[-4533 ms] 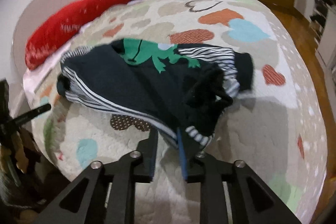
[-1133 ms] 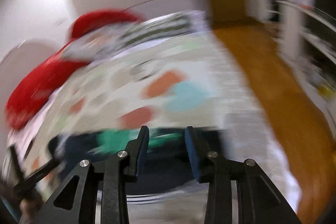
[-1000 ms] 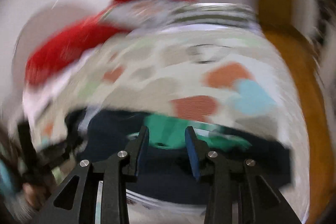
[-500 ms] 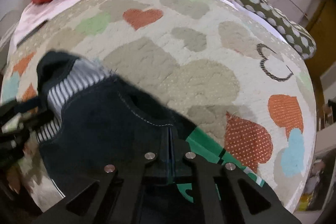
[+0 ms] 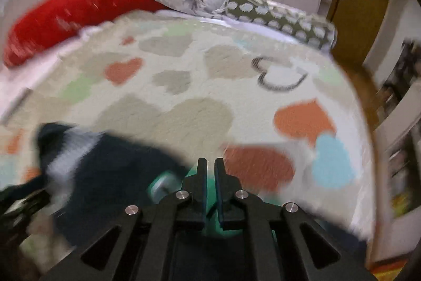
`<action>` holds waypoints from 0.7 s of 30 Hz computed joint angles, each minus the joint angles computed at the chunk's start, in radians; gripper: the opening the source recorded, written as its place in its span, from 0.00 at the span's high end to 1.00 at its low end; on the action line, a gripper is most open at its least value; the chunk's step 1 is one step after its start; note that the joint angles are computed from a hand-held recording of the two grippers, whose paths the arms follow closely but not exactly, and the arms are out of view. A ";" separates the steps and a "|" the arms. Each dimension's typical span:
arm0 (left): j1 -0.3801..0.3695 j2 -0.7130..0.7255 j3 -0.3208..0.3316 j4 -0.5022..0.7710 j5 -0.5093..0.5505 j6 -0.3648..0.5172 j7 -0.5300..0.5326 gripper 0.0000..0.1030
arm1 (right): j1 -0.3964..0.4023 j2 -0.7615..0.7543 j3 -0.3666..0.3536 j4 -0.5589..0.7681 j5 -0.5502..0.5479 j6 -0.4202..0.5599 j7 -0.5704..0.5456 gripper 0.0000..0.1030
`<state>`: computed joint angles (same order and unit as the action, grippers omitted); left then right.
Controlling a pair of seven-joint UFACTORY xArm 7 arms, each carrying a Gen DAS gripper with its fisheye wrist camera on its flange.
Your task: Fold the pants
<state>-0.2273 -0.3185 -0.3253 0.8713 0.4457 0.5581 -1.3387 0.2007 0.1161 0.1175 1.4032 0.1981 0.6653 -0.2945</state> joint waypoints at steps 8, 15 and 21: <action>-0.006 -0.095 -0.066 0.018 0.021 0.126 -0.046 0.39 | -0.078 -0.224 -0.051 -0.362 0.203 -0.085 -0.044 0.93; -0.036 -0.045 -0.104 0.108 0.036 0.219 -0.045 0.36 | -0.126 -0.307 -0.222 -0.475 0.530 -0.161 0.039 0.93; -0.080 0.060 -0.162 0.268 0.170 0.398 -0.097 0.27 | -0.100 -0.466 -0.192 -0.593 0.470 -0.237 0.013 0.62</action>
<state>-0.3073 -0.2582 -0.4874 1.1394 0.6157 0.9560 -1.4357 0.1006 -0.3498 -0.0747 0.8106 0.6679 0.4284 -0.2810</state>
